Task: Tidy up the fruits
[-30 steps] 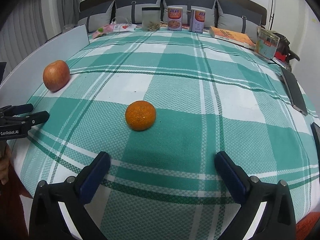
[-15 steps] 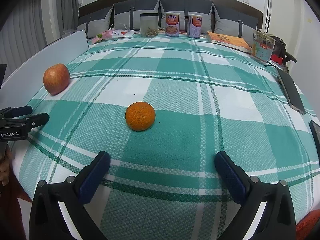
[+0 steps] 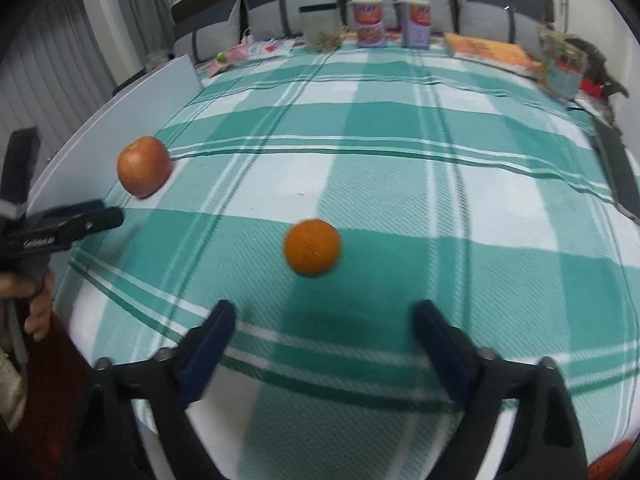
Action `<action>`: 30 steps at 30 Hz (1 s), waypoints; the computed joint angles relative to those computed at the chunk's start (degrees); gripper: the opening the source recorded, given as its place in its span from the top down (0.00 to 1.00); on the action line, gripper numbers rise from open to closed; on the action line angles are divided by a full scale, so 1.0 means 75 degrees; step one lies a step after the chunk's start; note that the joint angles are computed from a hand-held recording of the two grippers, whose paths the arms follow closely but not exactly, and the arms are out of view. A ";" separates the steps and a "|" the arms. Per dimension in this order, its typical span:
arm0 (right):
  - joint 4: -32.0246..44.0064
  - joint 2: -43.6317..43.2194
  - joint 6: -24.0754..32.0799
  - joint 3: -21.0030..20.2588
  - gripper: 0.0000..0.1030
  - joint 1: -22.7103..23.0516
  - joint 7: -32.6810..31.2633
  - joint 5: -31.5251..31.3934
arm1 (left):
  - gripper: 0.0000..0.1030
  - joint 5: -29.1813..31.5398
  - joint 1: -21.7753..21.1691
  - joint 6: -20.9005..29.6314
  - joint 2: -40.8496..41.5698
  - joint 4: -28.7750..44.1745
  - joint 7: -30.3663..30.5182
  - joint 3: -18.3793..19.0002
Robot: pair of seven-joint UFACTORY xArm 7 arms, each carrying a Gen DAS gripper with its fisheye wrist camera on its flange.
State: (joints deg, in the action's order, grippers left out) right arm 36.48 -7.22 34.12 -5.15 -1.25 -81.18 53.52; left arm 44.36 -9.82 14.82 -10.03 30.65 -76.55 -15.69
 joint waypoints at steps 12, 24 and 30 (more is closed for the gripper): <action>0.0791 0.0554 0.0361 0.0403 0.71 0.0131 0.2023 -0.1601 | 0.32 0.0172 -0.0220 0.0434 0.0637 0.0883 0.0491 0.0516; 0.1736 -0.0240 0.2702 0.0268 0.71 0.0139 0.2563 -0.1674 | 0.33 -0.3098 -0.1493 -0.0015 -0.2783 -0.0722 0.1833 0.1356; 0.3405 -0.0426 0.4097 0.0953 0.71 0.1258 0.3519 -0.1555 | 0.33 -0.3922 -0.1366 0.3179 -0.5724 -0.0195 0.3262 0.1932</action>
State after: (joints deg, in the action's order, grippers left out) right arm 62.02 -10.41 64.85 2.00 8.18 -54.79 41.86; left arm 14.94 -20.06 38.66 -52.96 29.19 -52.09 -1.20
